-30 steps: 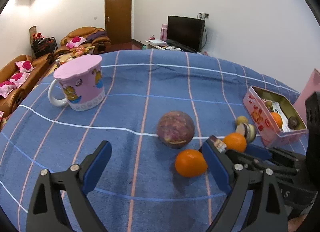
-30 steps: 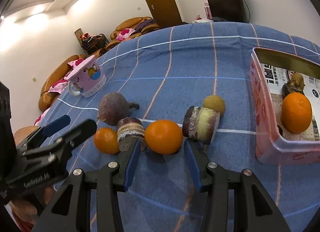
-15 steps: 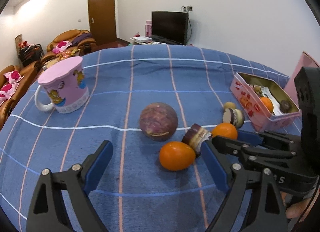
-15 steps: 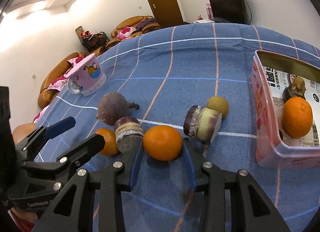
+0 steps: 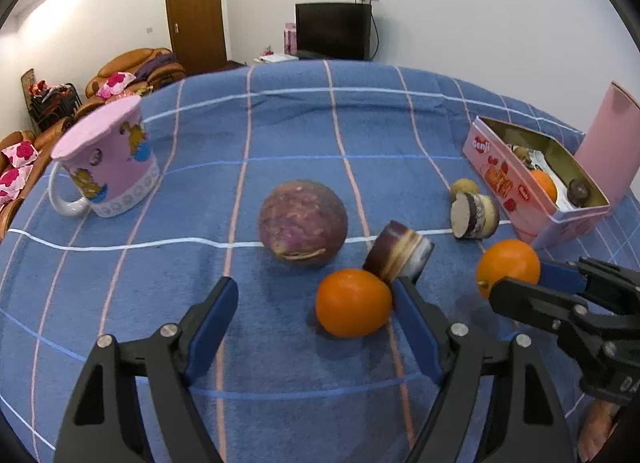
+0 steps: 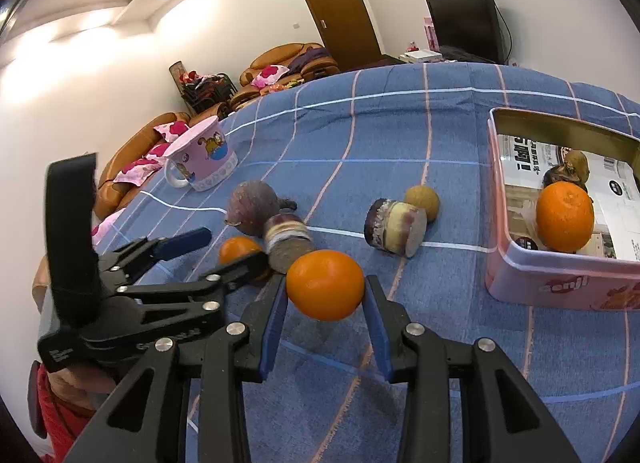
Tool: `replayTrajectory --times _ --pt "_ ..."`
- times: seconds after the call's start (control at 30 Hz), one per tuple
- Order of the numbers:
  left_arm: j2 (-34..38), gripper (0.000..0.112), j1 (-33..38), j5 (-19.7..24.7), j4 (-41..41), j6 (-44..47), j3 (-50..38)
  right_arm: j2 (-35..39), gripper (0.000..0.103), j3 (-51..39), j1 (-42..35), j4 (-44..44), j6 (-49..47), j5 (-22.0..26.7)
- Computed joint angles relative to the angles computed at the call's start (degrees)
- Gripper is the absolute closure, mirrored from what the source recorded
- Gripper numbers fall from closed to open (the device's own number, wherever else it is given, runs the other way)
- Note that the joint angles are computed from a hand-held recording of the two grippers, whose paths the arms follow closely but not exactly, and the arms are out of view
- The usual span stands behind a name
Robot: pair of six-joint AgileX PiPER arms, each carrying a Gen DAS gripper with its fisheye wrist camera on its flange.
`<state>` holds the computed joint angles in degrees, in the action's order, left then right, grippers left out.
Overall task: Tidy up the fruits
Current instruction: 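Grasp an orange with the right gripper while the left gripper grasps another orange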
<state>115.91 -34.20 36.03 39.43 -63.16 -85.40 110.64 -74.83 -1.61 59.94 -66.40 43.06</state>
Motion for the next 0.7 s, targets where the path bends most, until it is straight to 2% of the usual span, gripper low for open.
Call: replayTrajectory --times 0.03,0.13,0.23,0.3,0.33,0.43,0.57,0.63,0.7 --pt "0.69 0.031 0.05 0.49 -1.32 1.27 -1.08 -0.06 0.063 0.05 0.03 0.15 -0.17 -0.03" --pt "2.73 0.043 0.55 1.98 -6.43 6.2 -4.17 -0.3 0.063 0.42 0.06 0.62 -0.71 -0.18" --pt "3.1 0.047 0.03 3.23 -5.46 5.31 -5.01 -0.3 0.063 0.57 0.07 0.59 -0.61 -0.44" --pt "2.93 0.066 -0.27 3.35 -4.66 4.21 -4.83 -0.55 0.063 0.95 0.16 0.99 -1.01 -1.13" --pt "2.68 0.07 -0.34 2.91 -4.46 4.08 -4.49 -0.86 0.063 1.37 0.21 1.57 -1.69 -1.72" --pt "2.91 0.07 -0.67 3.8 -3.39 2.68 -4.94 -2.19 0.063 3.26 0.49 4.5 -5.53 -4.49" --pt "1.77 0.07 -2.04 6.24 4.29 -8.4 -3.31 -4.73 0.063 6.76 0.96 11.06 -13.54 -9.67" --pt "1.05 0.07 -3.54 8.54 10.43 -16.17 -2.11 -6.01 0.063 8.57 1.18 15.51 -18.58 -12.58" --pt "1.01 0.07 -5.82 12.88 16.58 -23.09 -2.05 -7.21 0.063 10.26 1.16 20.88 -24.63 -15.09"
